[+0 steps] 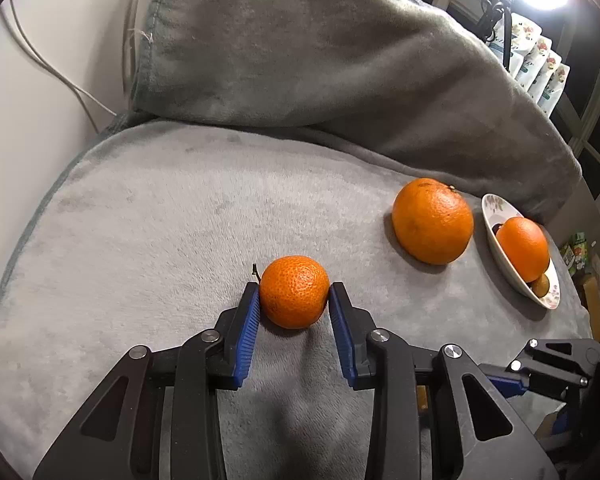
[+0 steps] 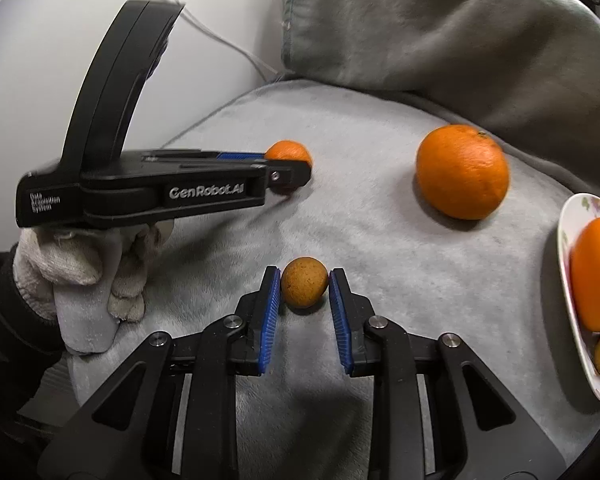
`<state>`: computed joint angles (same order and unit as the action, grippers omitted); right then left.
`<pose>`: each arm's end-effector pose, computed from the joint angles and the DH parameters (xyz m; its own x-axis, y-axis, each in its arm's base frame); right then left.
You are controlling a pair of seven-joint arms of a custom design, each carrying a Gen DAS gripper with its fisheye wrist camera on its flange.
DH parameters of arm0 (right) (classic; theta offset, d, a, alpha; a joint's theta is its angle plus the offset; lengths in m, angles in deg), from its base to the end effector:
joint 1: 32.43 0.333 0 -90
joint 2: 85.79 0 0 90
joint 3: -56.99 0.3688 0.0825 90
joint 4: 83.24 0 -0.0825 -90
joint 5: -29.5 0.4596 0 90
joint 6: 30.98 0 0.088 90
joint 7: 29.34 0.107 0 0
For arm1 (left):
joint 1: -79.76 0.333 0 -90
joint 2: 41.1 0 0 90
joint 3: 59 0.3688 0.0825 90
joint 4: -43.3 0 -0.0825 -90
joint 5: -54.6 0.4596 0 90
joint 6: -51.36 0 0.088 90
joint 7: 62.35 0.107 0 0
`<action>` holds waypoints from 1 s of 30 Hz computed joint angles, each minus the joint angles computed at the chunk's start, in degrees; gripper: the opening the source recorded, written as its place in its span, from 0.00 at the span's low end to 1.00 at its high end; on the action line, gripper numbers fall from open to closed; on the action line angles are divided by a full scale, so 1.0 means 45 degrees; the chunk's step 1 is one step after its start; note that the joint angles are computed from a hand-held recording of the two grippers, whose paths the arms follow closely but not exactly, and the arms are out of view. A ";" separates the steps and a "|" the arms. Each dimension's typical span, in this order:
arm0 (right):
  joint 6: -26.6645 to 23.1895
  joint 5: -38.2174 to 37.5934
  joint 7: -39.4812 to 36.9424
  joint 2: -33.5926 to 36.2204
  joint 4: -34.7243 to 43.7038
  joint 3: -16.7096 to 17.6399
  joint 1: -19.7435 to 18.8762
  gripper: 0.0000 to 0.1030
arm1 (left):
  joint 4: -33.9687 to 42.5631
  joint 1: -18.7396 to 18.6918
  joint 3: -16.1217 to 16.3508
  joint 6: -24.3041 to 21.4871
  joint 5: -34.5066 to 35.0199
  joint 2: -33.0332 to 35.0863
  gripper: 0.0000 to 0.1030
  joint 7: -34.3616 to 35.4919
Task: Organize fruits
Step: 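Close the left tool on a tangerine while the right tool grasps a brown kiwi, then carry the tangerine and kiwi in both tools over the plate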
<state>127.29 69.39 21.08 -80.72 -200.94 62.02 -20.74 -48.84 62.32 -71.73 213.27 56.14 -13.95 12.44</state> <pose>0.6539 0.1669 0.4694 0.4479 -0.8780 -0.1689 -0.7192 -0.2415 -0.6515 0.7230 -0.3846 0.4592 -0.3014 -0.9191 0.2536 -0.7655 0.0747 -0.6391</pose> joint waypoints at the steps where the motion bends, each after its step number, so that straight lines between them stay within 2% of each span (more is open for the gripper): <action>1: 0.0100 0.0223 -0.0146 -0.0071 -0.0061 0.0022 -0.0028 0.26 | -0.0091 -0.0012 0.0014 0.0108 0.0011 -0.0072 0.32 -0.0015; 8: 0.1075 0.1650 -0.1308 -0.1014 -0.0928 -0.0143 0.0096 0.26 | -0.0527 0.0286 -0.0409 0.0768 -0.0376 -0.0449 0.32 0.0457; 13: 0.2034 0.2479 -0.1916 -0.1855 -0.1702 -0.0611 0.0400 0.26 | -0.0284 0.0236 -0.0749 0.1059 -0.0662 -0.0398 0.32 0.1037; 16: 0.2597 0.2852 -0.2029 -0.2331 -0.2136 -0.0964 0.0583 0.26 | 0.0028 0.0330 -0.1187 0.1149 -0.0994 -0.0271 0.32 0.1672; 23: 0.4014 0.2108 -0.0821 -0.3233 -0.3165 -0.1730 0.0923 0.26 | 0.1202 0.0190 -0.1919 0.0983 -0.1637 0.0383 0.32 0.3134; 30: 0.4647 0.0368 0.1134 -0.3759 -0.3890 -0.2326 0.0788 0.26 | 0.2736 -0.0329 -0.2199 0.0389 -0.2045 0.1297 0.32 0.4268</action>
<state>148.20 71.05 26.18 -97.64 -218.44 51.55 -17.20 -36.53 60.83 -81.62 215.02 46.93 -8.11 31.64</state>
